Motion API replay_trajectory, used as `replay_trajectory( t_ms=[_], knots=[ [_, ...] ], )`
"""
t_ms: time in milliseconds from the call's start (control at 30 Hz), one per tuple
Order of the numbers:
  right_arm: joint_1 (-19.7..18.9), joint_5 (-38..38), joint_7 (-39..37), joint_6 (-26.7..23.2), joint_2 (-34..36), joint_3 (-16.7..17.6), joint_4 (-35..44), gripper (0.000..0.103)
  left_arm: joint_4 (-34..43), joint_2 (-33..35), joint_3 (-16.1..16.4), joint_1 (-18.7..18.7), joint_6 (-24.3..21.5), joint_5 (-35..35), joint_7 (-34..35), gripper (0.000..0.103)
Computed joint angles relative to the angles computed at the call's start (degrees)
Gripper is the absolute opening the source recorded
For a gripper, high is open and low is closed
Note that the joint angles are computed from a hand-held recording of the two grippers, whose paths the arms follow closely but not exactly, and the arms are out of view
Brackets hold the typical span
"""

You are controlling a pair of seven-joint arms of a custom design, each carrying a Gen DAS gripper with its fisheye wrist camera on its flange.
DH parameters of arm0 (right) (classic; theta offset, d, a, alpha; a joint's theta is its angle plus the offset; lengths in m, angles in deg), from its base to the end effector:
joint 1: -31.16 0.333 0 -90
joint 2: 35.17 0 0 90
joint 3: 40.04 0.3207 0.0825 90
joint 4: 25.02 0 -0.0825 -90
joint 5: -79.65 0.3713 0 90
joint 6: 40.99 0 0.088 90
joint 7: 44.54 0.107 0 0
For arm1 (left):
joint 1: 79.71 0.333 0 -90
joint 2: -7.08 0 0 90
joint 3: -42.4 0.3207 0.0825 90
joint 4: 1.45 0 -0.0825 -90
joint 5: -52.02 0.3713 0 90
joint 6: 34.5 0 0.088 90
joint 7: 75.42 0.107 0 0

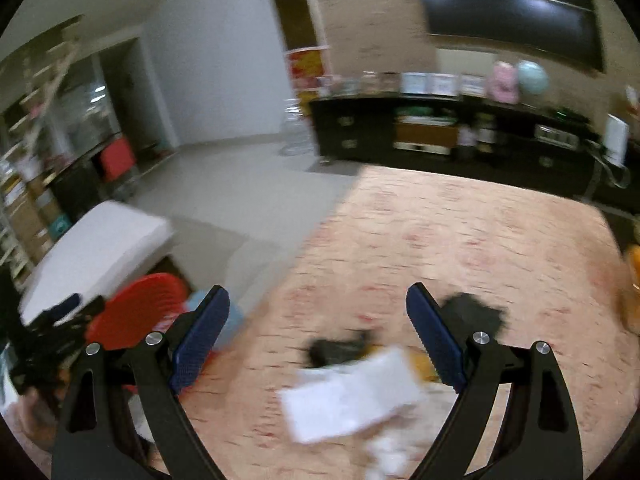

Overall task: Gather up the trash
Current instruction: 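Grasp the black plastic bag with the right tool while the left tool grasps another black bag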

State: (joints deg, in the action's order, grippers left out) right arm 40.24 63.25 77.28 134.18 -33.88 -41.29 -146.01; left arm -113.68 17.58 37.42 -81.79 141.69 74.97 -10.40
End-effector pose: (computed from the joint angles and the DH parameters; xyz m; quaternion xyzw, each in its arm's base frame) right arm 0.5759 0.1017 0.5261 -0.5850 0.6767 -0.2547 0.3673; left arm 0.6231 -0.1052 0.5045 -0.6100 0.6506 -0.3412 0.2970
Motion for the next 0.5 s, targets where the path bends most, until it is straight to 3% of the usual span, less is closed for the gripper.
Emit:
replay_trajectory(
  t_ms=[67,200,367,500],
  knots=[
    [-1.5,-1.3,1.8,-0.1,-0.9,-1.3,-2.1,0.087,1.4,1.0,-4.6,2.0,-1.5,-4.9,5.3,0.081],
    [-4.7,-7.8,7.9,-0.7,-1.0,-2.3,-3.4,0.087,5.1,3.4,-7.9,1.4,-4.8,-9.7,11.5,0.081],
    [-6.7,0.0,2.3,-1.0,2.2,-3.3,-2.6,0.087,15.8,10.3,-10.0,-2.0,-11.7,-11.8,18.4,0.081],
    [-7.7,11.8,-8.2,-3.5,7.1,-2.6,0.9,0.087,24.7,16.7,-9.8,-5.4,-17.0,-12.7,20.9,0.081]
  ],
)
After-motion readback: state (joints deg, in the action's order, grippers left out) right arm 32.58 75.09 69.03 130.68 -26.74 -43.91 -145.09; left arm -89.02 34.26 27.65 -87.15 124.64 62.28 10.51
